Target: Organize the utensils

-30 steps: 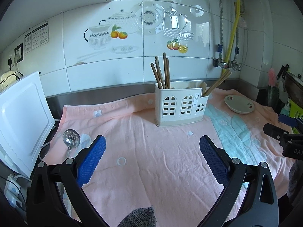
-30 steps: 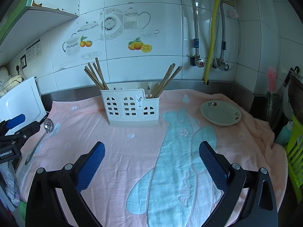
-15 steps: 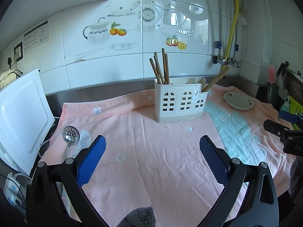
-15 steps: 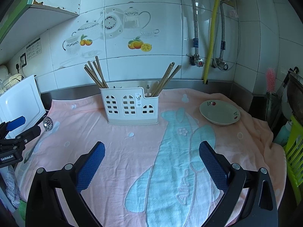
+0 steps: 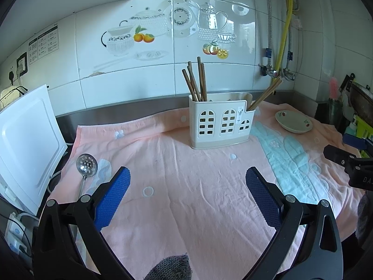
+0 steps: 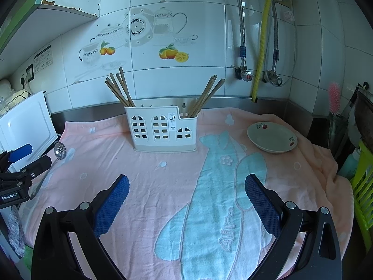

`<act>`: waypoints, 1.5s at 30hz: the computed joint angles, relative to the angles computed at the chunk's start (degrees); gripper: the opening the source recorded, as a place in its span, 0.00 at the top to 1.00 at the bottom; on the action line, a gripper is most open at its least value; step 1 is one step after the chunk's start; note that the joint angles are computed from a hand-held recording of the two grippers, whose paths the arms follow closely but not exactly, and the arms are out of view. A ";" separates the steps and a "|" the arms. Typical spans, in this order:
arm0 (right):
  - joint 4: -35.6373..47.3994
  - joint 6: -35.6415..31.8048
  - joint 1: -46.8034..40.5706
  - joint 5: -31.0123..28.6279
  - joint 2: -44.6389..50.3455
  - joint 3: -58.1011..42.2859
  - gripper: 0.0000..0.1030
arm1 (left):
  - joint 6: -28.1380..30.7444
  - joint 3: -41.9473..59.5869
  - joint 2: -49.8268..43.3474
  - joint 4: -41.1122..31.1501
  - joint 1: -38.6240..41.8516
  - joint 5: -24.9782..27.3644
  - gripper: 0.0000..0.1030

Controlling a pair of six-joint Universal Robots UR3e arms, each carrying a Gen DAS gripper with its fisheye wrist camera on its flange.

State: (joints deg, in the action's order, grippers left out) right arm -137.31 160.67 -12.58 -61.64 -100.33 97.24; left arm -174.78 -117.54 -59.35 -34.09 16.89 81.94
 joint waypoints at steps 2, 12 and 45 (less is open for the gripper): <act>-0.20 0.07 0.06 -0.22 0.01 0.02 0.07 | -0.03 -0.03 -0.13 0.16 -0.44 0.41 0.05; -0.14 -0.03 -0.24 0.11 -0.17 0.23 0.07 | -0.43 0.14 -0.47 0.30 -1.49 1.42 0.05; 0.11 -0.54 -0.74 0.78 -0.43 0.51 0.07 | -1.34 0.29 -0.97 0.15 -2.70 2.18 0.05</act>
